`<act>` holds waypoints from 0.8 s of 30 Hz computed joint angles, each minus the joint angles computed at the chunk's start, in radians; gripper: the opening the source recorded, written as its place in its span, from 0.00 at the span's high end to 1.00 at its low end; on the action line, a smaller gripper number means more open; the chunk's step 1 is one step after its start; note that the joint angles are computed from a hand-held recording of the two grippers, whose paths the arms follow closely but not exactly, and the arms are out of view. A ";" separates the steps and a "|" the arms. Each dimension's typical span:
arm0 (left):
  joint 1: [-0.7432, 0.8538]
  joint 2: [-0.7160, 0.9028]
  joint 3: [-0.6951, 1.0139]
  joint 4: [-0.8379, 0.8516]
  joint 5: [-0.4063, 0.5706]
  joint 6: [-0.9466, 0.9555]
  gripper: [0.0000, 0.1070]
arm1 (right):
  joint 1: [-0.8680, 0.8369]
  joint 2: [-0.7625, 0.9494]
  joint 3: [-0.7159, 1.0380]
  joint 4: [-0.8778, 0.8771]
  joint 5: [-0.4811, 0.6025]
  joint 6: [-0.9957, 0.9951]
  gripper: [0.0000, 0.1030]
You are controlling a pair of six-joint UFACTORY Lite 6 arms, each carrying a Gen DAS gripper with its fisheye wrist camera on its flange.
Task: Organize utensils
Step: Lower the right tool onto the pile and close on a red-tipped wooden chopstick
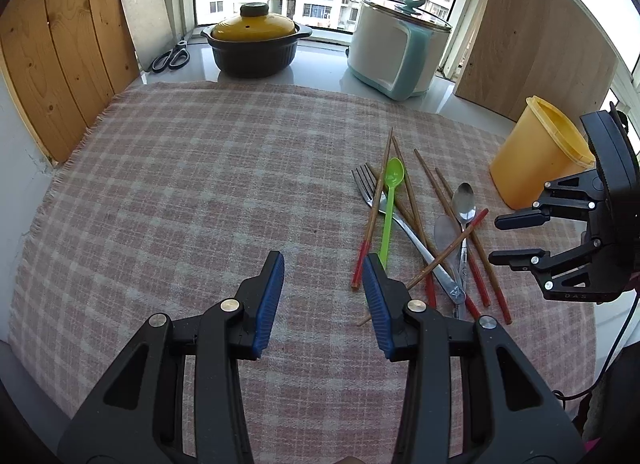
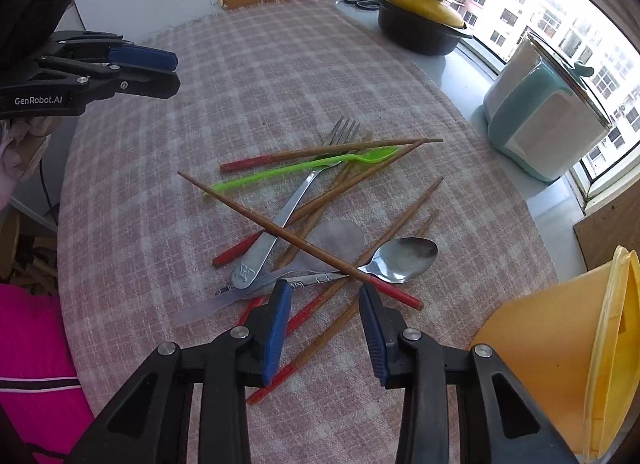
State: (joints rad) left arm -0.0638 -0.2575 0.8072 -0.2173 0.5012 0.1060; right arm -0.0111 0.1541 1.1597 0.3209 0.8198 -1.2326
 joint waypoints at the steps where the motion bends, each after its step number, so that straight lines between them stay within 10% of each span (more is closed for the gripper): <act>1: 0.004 0.001 -0.002 -0.006 0.002 0.002 0.61 | 0.013 0.019 0.014 -0.009 0.004 0.002 0.68; 24: 0.091 0.023 -0.027 -0.084 -0.008 0.075 0.61 | 0.298 0.247 0.217 -0.109 0.106 0.052 0.77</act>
